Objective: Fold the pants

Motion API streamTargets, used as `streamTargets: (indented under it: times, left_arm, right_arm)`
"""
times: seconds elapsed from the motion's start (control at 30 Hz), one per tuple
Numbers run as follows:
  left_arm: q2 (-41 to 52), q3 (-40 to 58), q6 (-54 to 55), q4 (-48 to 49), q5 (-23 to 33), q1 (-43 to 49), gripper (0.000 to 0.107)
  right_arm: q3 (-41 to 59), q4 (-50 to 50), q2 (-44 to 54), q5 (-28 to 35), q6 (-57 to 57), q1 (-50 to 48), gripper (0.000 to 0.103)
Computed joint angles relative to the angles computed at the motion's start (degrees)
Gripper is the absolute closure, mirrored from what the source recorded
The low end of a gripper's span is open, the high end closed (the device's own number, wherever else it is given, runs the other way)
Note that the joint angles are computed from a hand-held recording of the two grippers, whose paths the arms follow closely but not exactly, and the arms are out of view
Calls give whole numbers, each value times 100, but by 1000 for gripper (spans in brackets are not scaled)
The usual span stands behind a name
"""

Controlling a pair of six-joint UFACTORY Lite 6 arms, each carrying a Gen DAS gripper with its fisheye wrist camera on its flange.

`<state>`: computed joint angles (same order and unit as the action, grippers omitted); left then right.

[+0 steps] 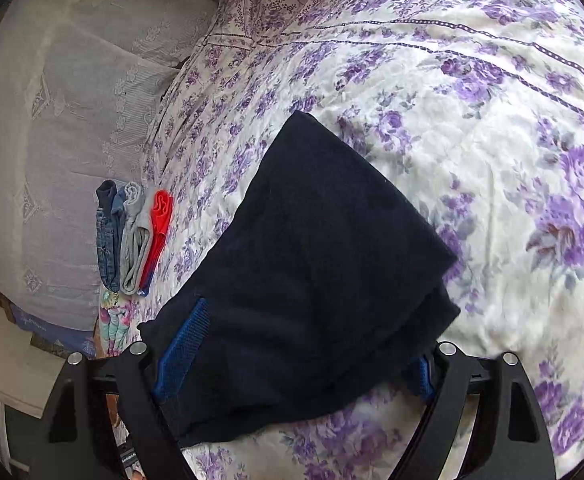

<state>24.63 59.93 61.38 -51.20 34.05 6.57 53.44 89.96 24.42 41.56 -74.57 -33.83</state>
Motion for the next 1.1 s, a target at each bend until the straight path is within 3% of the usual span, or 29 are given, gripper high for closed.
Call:
streamTargets:
  times: [0.03,0.07,0.27,0.37,0.5,0.6,0.73,0.93,1.1]
  left_arm:
    - [-17,-28,2,-1,-20,-1,100]
    - [-40,-59,-2,4,-38,1,100]
    - [-298,-382,26,66,-512,-276,100]
    - [-489,-361,-734,685,-556,-468,101]
    - [-811,-16,-688,365,449,-638,102]
    - [-1016,366,-1064,120,438,-1271,102]
    - [-178,1551,-1934,162,109,-2356,102]
    - [1930,3821,-3906,1421,-37,-3374,102]
    - [2861,4516,-3757,980,265,-3468,102]
  right_arm:
    - [63,56,22,-167,-87,-20,78]
    - [143,147,129,-93,-123,-87,87]
    - [161,215,269,-406,-512,-70,87]
    - [103,357,282,-386,-811,-82,87]
    - [41,429,267,-406,-1037,-95,88]
    - [25,427,295,-341,-1136,-155,87]
    - [38,332,284,-374,-1034,-140,87]
    - [151,52,291,-440,-691,-110,87]
    - [181,41,297,-508,-741,-59,87]
